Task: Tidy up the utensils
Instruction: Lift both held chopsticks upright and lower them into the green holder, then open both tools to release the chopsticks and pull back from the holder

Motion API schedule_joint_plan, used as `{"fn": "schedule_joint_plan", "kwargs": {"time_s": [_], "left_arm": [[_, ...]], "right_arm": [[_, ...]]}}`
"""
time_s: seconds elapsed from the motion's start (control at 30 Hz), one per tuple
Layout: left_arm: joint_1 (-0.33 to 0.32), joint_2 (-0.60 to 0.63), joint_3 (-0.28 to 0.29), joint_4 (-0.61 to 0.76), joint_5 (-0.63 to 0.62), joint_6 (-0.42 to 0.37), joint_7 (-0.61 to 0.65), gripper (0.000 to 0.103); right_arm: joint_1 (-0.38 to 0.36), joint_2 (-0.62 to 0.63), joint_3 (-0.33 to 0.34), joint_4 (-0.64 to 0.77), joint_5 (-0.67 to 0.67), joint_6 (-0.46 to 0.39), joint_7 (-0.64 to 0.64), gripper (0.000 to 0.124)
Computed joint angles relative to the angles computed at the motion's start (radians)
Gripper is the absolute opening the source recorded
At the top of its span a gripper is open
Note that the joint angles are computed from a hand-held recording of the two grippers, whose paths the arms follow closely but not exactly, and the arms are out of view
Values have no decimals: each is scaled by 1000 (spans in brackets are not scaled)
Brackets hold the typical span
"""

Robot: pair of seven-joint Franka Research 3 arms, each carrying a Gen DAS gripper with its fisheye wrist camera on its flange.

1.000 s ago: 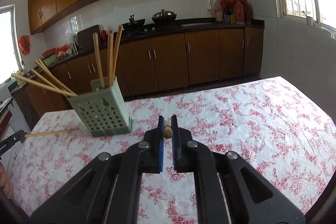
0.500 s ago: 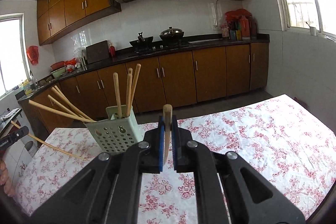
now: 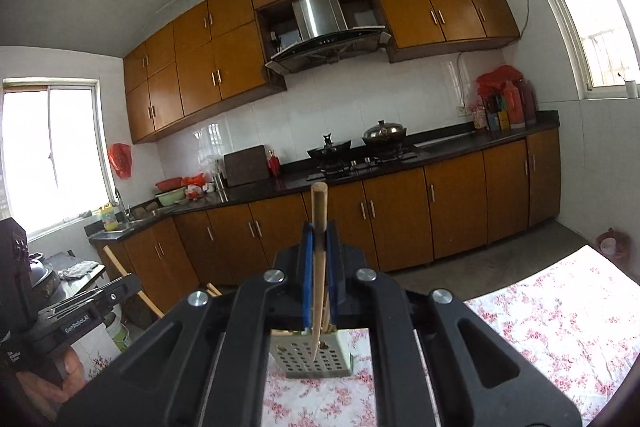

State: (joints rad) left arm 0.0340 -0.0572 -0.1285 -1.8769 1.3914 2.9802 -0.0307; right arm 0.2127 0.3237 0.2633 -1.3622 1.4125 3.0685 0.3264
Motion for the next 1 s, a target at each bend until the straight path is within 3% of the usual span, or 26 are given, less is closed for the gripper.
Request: {"fn": "schedule_joint_plan", "kwargs": {"time_s": [0.17, 0.33, 0.47, 0.63, 0.77, 0.9, 1.0], "left_arm": [[-25, 100, 7, 167, 91, -79, -98, 7], [-69, 199, 42, 288, 137, -163, -155, 7], [-88, 253, 74, 315, 97, -166, -149, 7], [-98, 286, 102, 319, 3, -140, -86, 7], [-97, 300, 106, 314, -132, -109, 42, 7], [-112, 274, 127, 288, -156, -89, 61, 13], [-120, 241, 136, 267, -97, -91, 5, 36]], "right_arm": [[49, 100, -15, 130, -160, 29, 140, 7], [141, 237, -111, 280, -414, 41, 381, 7], [213, 368, -251, 434, -607, -41, 640, 7], [225, 502, -321, 606, -760, -139, 838, 7], [218, 555, -326, 679, -851, -208, 930, 9], [188, 478, -246, 544, -856, -134, 886, 18], [144, 414, -167, 440, -849, -72, 841, 24]]}}
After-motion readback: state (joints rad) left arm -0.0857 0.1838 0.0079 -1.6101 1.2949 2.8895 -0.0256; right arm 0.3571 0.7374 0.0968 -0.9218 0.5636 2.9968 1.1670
